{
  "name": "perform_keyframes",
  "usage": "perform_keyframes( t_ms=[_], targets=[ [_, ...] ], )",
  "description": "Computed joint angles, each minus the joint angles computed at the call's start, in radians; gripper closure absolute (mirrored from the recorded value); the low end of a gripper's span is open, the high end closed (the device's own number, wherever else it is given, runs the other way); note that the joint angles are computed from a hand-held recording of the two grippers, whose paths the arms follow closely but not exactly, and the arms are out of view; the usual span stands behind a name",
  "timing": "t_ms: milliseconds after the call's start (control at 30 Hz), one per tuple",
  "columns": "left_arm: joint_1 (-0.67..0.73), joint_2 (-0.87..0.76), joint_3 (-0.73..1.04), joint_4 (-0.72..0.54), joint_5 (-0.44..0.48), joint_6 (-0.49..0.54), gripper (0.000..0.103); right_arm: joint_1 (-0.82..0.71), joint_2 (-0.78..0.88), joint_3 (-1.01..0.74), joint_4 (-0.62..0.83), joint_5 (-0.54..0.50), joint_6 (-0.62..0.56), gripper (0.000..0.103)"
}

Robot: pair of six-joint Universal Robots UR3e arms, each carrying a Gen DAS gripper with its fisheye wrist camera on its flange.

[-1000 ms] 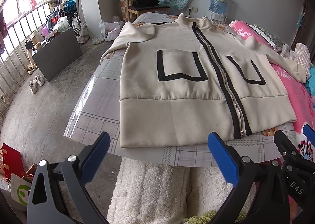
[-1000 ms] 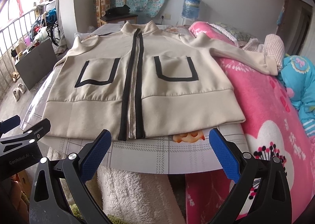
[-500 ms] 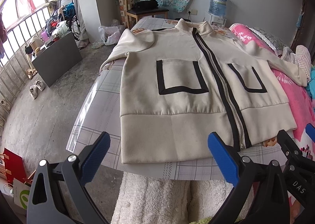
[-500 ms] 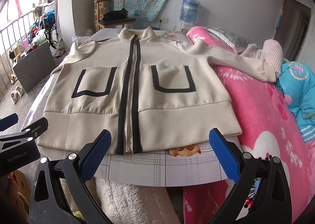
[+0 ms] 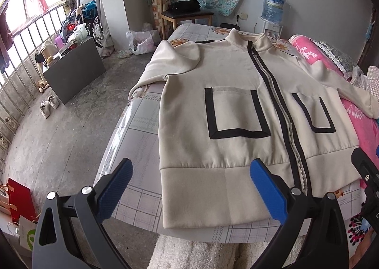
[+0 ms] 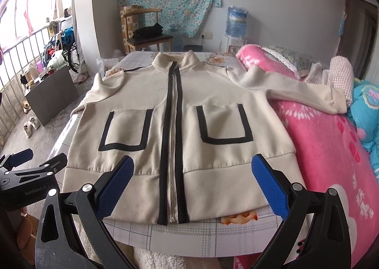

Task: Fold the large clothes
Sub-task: 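Move both tools toward the jacket's sleeve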

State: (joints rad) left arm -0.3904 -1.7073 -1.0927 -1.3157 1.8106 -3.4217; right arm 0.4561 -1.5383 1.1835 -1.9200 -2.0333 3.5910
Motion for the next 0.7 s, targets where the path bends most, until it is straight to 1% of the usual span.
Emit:
perform_keyframes(
  t_ms=[100,233,333,367,433,467,567,633,700],
  targets=[
    [0.015,-0.037,0.035,0.011,0.005,0.015,0.006,-0.005,0.065,-0.074,0.012,-0.004,-0.019,0.008],
    [0.063,-0.061,0.028,0.069,-0.041,0.049,0.006,-0.044,0.126,-0.132,0.004,0.079,-0.081,0.008],
    [0.136,-0.039,-0.050,0.170,-0.156,0.114,0.006,-0.067,0.178,-0.168,-0.021,0.132,-0.144,0.008],
    [0.172,-0.019,-0.097,0.217,-0.214,0.129,0.006,-0.075,0.199,-0.183,-0.032,0.154,-0.169,0.008],
    [0.262,0.025,-0.192,0.305,-0.370,0.151,0.006,-0.089,0.240,-0.215,-0.051,0.192,-0.208,0.008],
    [0.298,0.028,-0.200,0.309,-0.420,0.151,0.006,-0.095,0.273,-0.249,-0.054,0.212,-0.227,0.008],
    [0.380,0.006,-0.182,0.294,-0.487,0.153,0.006,-0.107,0.378,-0.383,-0.019,0.259,-0.275,0.008],
    [0.427,-0.006,-0.185,0.328,-0.498,0.148,0.006,-0.107,0.475,-0.517,0.027,0.282,-0.304,0.008],
    [0.483,-0.041,-0.152,0.335,-0.506,0.134,0.006,-0.112,0.582,-0.681,0.097,0.325,-0.337,0.008]
  ],
)
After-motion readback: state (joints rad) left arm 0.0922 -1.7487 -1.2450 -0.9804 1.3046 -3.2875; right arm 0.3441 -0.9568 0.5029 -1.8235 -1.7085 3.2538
